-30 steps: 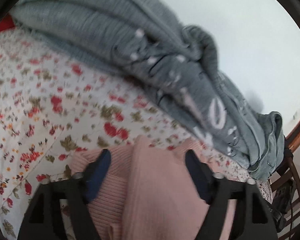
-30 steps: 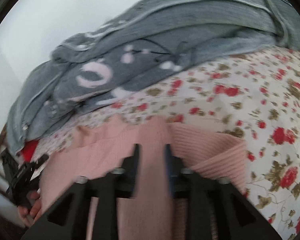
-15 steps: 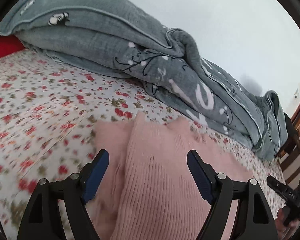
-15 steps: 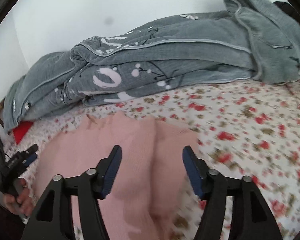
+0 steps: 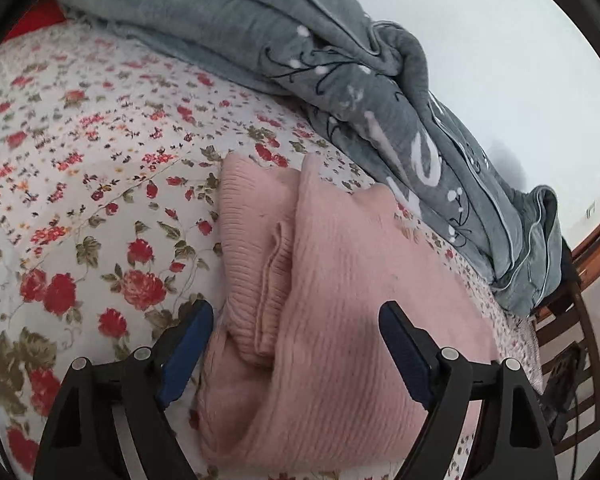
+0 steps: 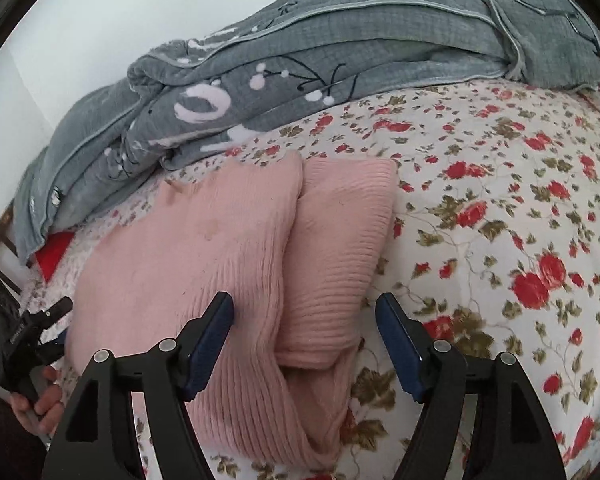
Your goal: Fold small clothes
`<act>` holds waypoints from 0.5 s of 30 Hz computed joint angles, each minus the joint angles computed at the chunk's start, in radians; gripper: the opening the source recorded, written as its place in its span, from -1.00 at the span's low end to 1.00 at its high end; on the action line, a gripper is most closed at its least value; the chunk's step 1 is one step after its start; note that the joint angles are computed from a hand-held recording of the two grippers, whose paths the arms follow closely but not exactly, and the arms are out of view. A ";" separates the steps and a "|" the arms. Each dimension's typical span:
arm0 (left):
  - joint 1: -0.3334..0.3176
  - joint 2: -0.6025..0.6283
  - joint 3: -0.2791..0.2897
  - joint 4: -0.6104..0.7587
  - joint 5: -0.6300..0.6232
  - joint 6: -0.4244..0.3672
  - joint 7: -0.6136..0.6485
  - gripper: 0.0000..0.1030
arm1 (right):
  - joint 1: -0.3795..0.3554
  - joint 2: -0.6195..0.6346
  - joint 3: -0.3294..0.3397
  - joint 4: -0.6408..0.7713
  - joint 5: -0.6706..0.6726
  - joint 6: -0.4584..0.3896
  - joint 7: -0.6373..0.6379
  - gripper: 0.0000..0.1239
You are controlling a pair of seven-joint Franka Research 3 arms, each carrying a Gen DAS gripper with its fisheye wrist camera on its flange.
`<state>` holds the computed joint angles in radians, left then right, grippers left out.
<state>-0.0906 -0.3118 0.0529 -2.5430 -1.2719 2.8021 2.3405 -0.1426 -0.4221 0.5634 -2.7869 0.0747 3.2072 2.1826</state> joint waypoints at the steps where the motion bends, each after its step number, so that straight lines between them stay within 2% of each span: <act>1: -0.001 0.013 0.001 0.011 -0.004 -0.002 0.000 0.63 | -0.040 0.009 0.040 0.013 -0.010 -0.005 0.008 0.21; 4: 0.000 0.040 -0.018 0.029 0.010 0.019 -0.007 0.63 | -0.056 0.049 0.043 0.028 -0.013 0.020 0.014 0.26; 7: 0.011 0.062 -0.048 0.041 0.137 0.041 -0.097 0.61 | -0.077 0.078 0.054 0.052 -0.010 0.019 0.007 0.29; 11: -0.010 0.073 -0.038 0.044 0.209 0.071 -0.151 0.55 | -0.181 0.077 0.154 0.084 -0.061 -0.016 0.038 0.31; 13: -0.020 0.076 -0.026 0.043 0.208 0.084 -0.168 0.15 | -0.185 0.073 0.154 0.080 -0.082 -0.009 0.058 0.27; 14: -0.029 0.078 -0.014 0.046 0.185 0.083 -0.158 0.07 | -0.173 0.076 0.139 0.077 -0.086 -0.003 0.059 0.24; 15: -0.041 0.080 0.002 0.051 0.141 0.078 -0.128 -0.10 | -0.138 0.084 0.102 0.071 -0.084 0.011 0.050 0.11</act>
